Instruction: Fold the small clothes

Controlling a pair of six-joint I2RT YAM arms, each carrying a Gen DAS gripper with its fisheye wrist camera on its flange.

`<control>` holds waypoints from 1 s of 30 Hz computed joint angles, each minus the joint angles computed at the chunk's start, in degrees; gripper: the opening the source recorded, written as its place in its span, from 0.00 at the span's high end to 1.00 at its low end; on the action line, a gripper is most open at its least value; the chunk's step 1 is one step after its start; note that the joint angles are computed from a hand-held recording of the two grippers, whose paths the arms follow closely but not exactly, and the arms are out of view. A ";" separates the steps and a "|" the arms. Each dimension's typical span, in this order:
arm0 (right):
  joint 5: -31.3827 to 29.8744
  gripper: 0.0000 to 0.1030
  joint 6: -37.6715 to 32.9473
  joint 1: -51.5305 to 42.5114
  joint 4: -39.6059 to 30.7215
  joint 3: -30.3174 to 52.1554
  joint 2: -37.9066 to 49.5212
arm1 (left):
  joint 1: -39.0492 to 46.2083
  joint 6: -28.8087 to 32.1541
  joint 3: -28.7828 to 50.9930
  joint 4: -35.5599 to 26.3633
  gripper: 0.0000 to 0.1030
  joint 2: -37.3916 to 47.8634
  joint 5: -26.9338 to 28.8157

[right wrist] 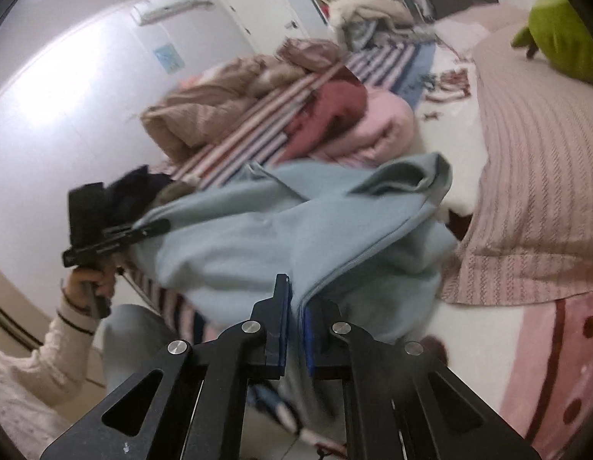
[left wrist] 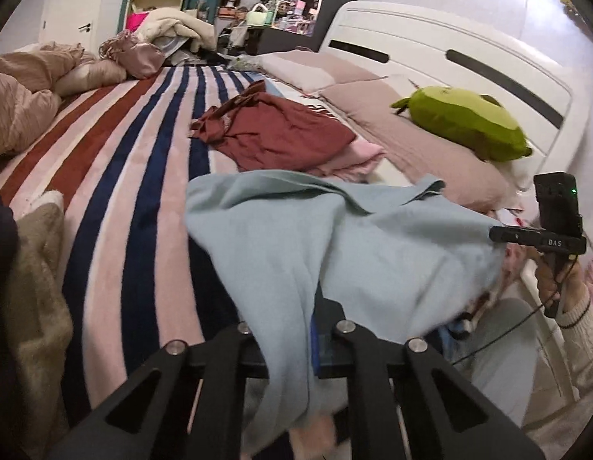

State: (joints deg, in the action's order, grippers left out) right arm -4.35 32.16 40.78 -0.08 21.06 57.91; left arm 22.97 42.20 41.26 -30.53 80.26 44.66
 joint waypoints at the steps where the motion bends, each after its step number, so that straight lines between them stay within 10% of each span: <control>1: 0.31 0.99 0.68 1.11 -1.43 -0.12 -1.38 | 0.41 1.07 0.20 -1.45 0.92 -0.11 0.01; 9: 1.52 0.94 4.79 3.33 -1.25 -4.38 -1.03 | 3.68 7.45 -0.87 -5.08 0.77 1.38 -1.41; 13: 1.62 0.64 -0.36 1.52 0.74 -2.26 3.01 | 4.55 8.06 0.13 -6.89 0.66 -0.53 0.78; 15: -1.82 0.64 -2.07 -1.24 4.72 -0.34 8.89 | 2.52 5.74 -0.04 -5.18 0.66 -0.82 -0.40; 18: -3.04 0.71 -3.81 -2.19 7.28 3.53 17.39 | -0.40 0.86 -0.48 -1.28 0.92 -0.11 -1.25; 19: -2.91 0.97 -4.03 -1.96 7.94 4.17 18.59 | -0.05 0.40 -0.55 -1.08 0.93 -0.57 -0.40; 26: -0.44 0.98 -1.53 5.09 0.19 0.22 0.09 | 9.51 17.69 4.97 -20.79 0.93 -0.52 6.78; 30: 2.65 0.98 4.76 9.71 -1.51 -2.62 2.66 | 7.73 17.93 1.86 -16.73 0.91 4.37 0.56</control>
State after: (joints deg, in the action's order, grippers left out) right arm -1.70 36.92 50.49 -1.60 18.45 60.57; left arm 30.70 60.13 43.13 -47.26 84.62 45.23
